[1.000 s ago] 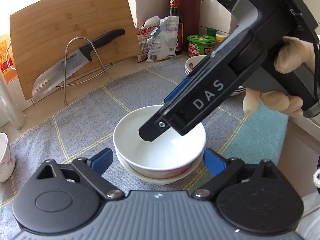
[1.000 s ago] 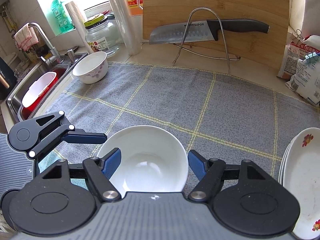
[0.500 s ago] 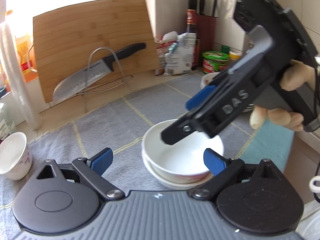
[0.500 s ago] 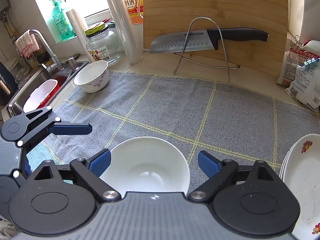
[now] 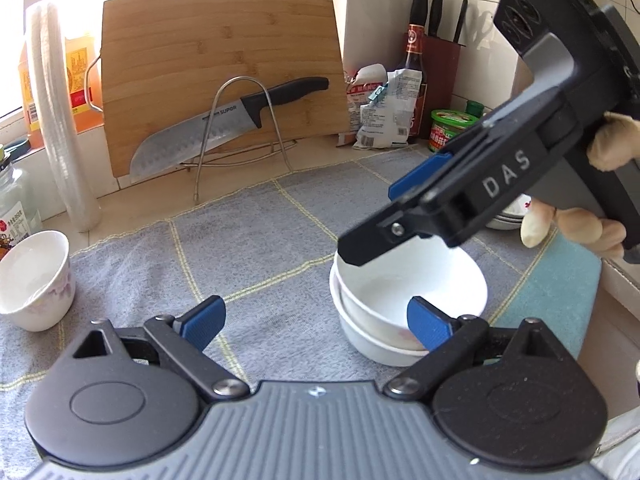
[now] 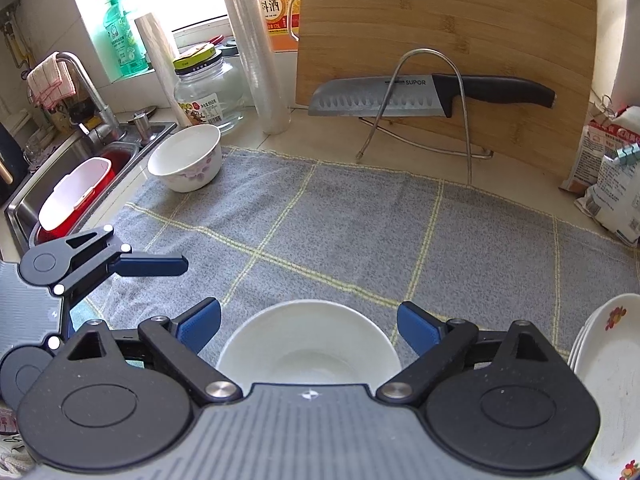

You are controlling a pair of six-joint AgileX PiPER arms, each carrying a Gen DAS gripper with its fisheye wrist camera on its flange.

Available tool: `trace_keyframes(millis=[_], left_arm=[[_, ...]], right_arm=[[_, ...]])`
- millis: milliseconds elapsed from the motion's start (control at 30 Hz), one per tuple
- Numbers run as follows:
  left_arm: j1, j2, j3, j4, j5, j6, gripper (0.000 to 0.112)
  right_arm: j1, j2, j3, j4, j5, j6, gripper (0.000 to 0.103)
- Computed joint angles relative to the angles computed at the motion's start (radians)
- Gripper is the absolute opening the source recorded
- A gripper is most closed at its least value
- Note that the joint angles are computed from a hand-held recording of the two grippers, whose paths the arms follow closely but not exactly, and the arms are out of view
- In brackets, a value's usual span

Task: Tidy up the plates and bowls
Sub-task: 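Move the right tool to the white bowl by the glass jar, grasp rim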

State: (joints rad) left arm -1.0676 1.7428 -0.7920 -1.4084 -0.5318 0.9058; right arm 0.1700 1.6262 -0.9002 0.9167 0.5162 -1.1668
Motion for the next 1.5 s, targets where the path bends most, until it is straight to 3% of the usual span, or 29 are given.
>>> trace_keyframes(millis=[333,600,1000,1500], left_arm=[[0.068,-0.099,0.174,-0.027,-0.127,-0.114,0.097],[0.202,-0.100,0.262,-0.047,-0.224,-0.169,0.097],[0.401,0.018,0.230,0.143,-0.191,-0.307,0.097],[0.438,0.097,0.176,0.225,-0.207,-0.333,0.097]], right_arm=[[0.190,0.070,-0.154,-0.197,-0.035,0.244,0.102],[0.321,0.206,-0.377,-0.335,0.008,0.389,0.103],[0.410,0.510,-0.833,-0.447,0.188,0.538,0.103],[0.435,0.919,-1.510,-0.502,0.470,0.651,0.102]])
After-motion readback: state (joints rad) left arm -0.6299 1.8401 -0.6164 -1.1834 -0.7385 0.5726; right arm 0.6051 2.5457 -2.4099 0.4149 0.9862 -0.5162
